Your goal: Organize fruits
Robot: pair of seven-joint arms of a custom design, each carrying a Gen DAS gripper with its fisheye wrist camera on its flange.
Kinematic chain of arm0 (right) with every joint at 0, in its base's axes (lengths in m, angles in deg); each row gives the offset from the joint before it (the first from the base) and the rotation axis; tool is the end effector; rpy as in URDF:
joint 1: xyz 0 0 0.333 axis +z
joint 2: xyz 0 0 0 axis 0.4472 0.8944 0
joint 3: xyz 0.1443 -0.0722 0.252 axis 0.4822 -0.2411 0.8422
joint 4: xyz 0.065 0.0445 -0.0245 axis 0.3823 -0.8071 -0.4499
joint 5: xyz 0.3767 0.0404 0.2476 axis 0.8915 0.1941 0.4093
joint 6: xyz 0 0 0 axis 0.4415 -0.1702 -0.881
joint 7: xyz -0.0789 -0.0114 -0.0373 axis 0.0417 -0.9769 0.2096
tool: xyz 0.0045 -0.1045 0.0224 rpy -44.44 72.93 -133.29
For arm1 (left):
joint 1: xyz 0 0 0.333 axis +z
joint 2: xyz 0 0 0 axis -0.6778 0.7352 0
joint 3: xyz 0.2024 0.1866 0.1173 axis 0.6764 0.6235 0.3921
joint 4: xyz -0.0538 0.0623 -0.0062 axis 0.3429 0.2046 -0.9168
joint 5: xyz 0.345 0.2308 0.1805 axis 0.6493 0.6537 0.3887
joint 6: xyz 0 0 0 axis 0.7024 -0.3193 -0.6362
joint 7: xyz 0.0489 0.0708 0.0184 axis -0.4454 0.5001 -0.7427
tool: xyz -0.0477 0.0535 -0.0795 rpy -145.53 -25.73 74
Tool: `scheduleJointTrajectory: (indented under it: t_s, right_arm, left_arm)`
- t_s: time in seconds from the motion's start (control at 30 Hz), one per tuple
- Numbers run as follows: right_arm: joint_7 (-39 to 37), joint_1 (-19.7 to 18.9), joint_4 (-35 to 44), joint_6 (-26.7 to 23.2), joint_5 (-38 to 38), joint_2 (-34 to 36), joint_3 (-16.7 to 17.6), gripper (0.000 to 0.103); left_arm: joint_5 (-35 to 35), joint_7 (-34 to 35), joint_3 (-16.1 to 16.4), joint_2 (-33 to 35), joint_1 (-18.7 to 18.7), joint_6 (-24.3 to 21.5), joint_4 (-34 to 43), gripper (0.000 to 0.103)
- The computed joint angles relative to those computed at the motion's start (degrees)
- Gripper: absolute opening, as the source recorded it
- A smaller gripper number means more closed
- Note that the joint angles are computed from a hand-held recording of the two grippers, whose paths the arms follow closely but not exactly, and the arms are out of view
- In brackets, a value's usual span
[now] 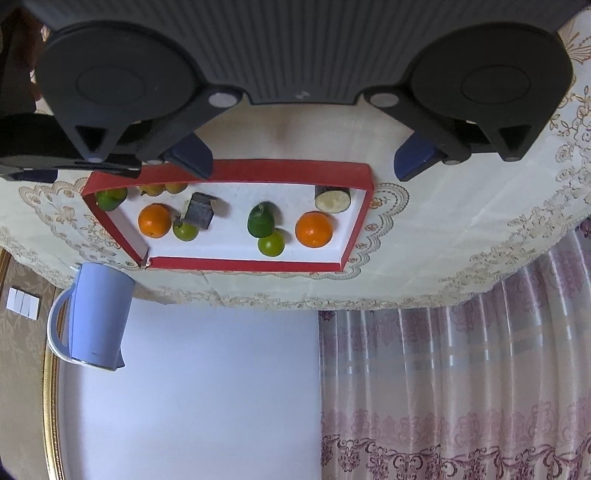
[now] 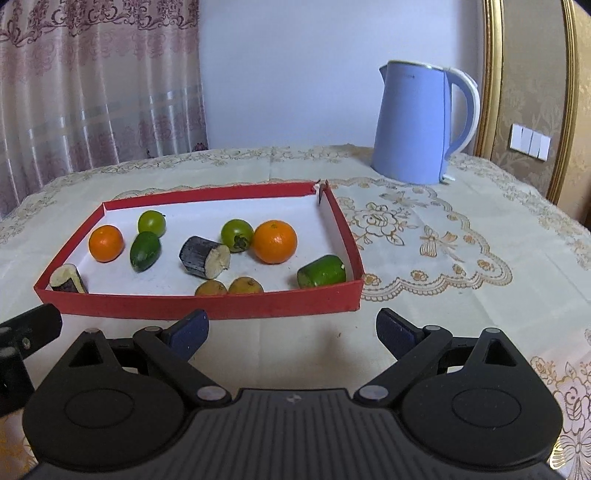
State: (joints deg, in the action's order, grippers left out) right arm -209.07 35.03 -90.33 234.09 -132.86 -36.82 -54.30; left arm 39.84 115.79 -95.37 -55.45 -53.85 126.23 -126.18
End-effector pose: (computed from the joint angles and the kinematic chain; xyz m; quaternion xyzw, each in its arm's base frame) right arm 0.5500 0.1222 0.3317 -0.4397 0.7641 -0.4044 0.2434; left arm 0.5848 -0.2226 0.3507 -0.4765 0.7131 -0.4239 0.2911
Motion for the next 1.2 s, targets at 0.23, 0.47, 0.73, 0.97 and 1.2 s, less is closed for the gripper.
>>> scheduleJointTrajectory:
  t_s: [0.23, 0.47, 0.73, 0.97, 1.2]
  right_arm:
    - [0.02, 0.46, 0.22, -1.73, 1.01, 0.00, 0.28, 0.098]
    - [-0.61, 0.78, 0.40, -1.92, 1.47, 0.25, 0.41, 0.098]
    - [-1.22, 0.93, 0.91, -1.56, 1.89, 0.84, 0.28, 0.098]
    - [-1.64, 1.23, 1.24, -1.67, 2.07, 1.08, 0.24, 0.098]
    - [-2.43, 1.43, 1.60, -2.09, 2.54, 1.37, 0.23, 0.098]
  left_arm:
    - [1.70, -1.80, -0.72, -1.04, 0.79, 0.11, -0.94, 0.103]
    - [-1.15, 0.22, -0.11, -1.43, -0.61, 0.13, -1.24, 0.103]
    - [-2.96, 1.27, 0.43, -1.86, -1.52, 0.50, -1.62, 0.103]
    - [-6.24, 4.21, 0.66, -1.92, -2.48, 0.68, -1.63, 0.103]
    - [-12.18, 9.72, 1.79, -1.65, -4.89, 0.87, -1.14, 0.103]
